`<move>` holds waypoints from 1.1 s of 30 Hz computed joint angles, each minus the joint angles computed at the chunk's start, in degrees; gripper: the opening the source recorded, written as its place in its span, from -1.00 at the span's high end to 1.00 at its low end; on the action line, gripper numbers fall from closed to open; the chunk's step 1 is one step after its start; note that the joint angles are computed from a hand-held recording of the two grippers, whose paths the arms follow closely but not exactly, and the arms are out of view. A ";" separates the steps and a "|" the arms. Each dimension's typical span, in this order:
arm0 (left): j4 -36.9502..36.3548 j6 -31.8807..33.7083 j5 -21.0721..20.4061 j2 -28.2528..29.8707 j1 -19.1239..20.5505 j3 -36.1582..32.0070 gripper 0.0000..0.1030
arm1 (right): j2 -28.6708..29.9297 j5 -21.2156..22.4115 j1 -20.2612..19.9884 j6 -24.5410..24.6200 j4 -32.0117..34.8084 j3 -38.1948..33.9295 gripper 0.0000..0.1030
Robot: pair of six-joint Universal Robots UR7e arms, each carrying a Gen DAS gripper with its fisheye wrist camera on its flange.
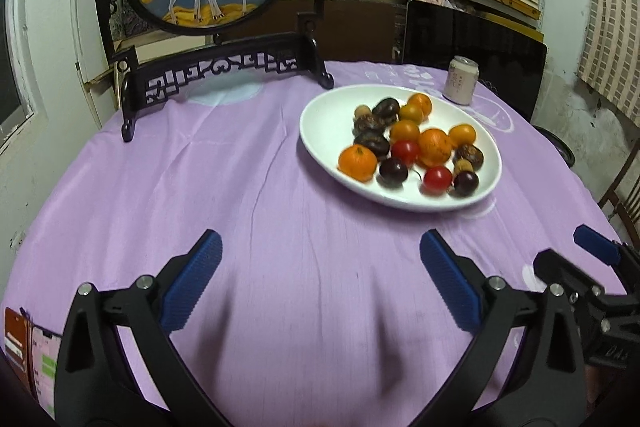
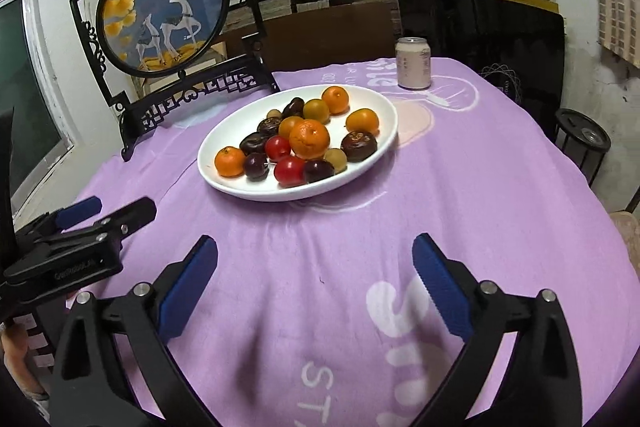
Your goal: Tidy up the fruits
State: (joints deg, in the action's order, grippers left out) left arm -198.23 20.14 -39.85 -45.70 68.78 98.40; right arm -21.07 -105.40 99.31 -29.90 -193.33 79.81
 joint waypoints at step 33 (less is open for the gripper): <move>-3.70 5.39 -0.74 0.63 -1.54 1.47 -0.96 | -1.05 0.86 -0.44 2.35 1.53 0.90 -0.91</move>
State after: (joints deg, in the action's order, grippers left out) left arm -201.93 25.53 -40.60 -45.07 67.23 99.88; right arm -22.12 -104.54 98.88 -27.55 -191.80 80.71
